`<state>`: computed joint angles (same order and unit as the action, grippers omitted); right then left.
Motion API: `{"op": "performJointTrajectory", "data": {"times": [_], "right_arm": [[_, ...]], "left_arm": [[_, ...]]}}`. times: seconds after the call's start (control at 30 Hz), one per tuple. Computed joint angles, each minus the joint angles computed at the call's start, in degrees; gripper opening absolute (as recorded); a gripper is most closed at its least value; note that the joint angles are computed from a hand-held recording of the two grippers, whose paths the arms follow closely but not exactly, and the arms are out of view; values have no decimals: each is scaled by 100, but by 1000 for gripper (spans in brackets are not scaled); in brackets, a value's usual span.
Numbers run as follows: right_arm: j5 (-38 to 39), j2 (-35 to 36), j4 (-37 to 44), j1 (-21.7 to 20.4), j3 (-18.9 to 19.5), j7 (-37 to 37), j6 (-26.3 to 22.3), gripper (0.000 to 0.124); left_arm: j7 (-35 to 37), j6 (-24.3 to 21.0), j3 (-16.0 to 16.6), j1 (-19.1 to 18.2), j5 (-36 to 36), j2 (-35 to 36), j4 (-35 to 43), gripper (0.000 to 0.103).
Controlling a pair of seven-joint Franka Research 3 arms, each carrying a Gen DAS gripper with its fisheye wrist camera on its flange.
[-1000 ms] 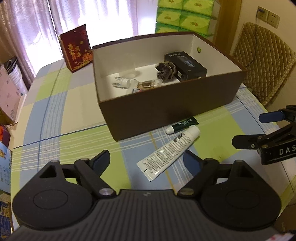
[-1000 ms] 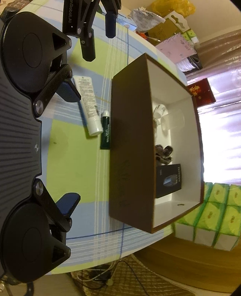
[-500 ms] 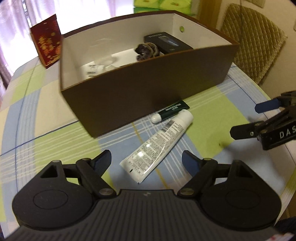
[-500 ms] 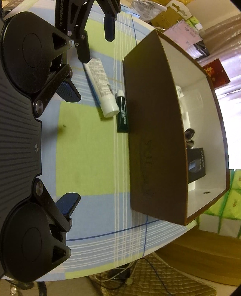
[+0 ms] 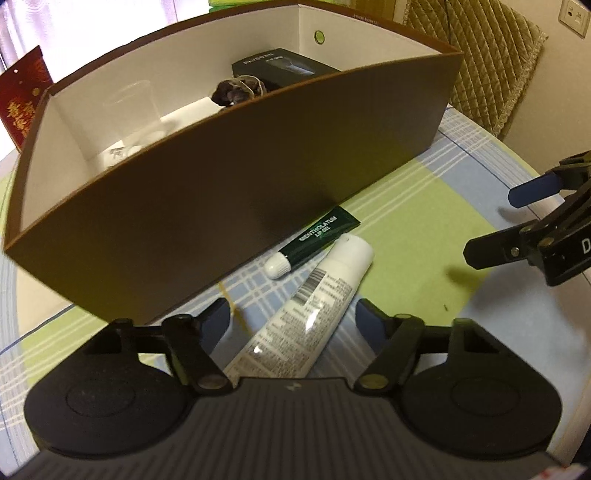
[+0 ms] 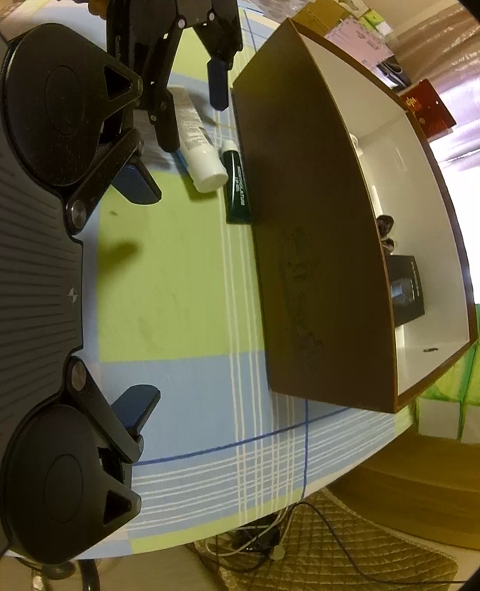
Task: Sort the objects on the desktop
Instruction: 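Grasp the white tube with the left tool while the right tool approaches the green lip gel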
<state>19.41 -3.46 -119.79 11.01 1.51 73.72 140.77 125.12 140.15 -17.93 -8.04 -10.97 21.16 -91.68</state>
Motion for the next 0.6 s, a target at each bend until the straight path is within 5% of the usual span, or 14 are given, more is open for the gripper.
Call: {"op": "performJointTrajectory", "data": {"times": [0.27,0.6], "right_arm": [[13,51,38,20,10,-10,-52,101],[74,-29,-57,41,13,-57,-3,101]], "left_arm": [[-55,9,0,-24,-14,-66,-160,44],[-725,-304,225,-17,128,-584,-627,37]]}}
